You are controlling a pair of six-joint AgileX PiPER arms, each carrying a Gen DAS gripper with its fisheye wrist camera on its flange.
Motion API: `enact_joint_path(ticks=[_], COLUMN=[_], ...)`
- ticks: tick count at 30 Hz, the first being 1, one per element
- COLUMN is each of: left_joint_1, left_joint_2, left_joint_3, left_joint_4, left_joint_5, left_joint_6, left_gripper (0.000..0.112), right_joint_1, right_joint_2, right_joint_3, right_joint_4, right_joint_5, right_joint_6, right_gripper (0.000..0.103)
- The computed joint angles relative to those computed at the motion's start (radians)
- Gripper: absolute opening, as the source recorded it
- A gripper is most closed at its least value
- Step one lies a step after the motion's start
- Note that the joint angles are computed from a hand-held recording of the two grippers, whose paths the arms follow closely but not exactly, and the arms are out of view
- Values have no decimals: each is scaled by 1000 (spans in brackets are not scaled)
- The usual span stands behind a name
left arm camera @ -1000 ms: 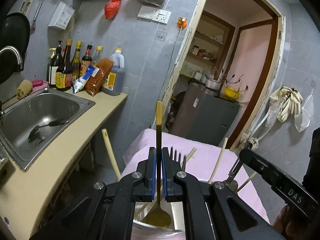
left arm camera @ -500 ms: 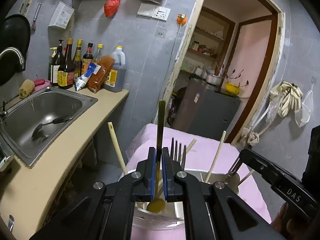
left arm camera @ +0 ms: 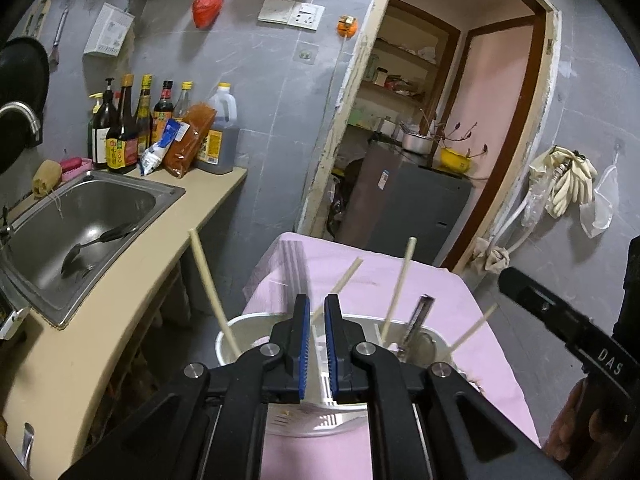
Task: Organize utensils
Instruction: 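Open the left tool over the caddy while the right tool releases the fork inside, then move both open tools back toward the two silver spoons on the cloth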
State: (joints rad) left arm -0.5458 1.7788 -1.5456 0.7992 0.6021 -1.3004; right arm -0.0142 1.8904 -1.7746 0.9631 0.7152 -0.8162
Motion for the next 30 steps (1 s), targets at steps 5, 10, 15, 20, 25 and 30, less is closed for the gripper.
enact_joint_path(ticks=[5,10,15,20,25,30], left_joint_1=[-38,-94,-151,-216,-277,-333], left_joint_2=[3,3,52,118,194,256], left_joint_3=[-31,-44,-135,-233,-331,-387], left_joint_4=[28,133,135,161,168,219], left_joint_5=[16,26,82,164,225,261], left_joint_6=[-22,-131,-100,-101,-79,-117], left_gripper=[34,72,90,98,99,99], right_joint_1=[-58,-122,-204,-283,-344,-416], right_joint_2=[-47,-93,-127,-147,-146,-151], right_joint_3=[33,81,123,160,167,223], right_joint_4=[13,41,44,78,109,181], right_joint_5=[-29,-55,-70,-81,-64,-45], right_joint_6=[-17,-59,-108,-193,-257,-373], right_gripper=[56,71,82,93,95,98])
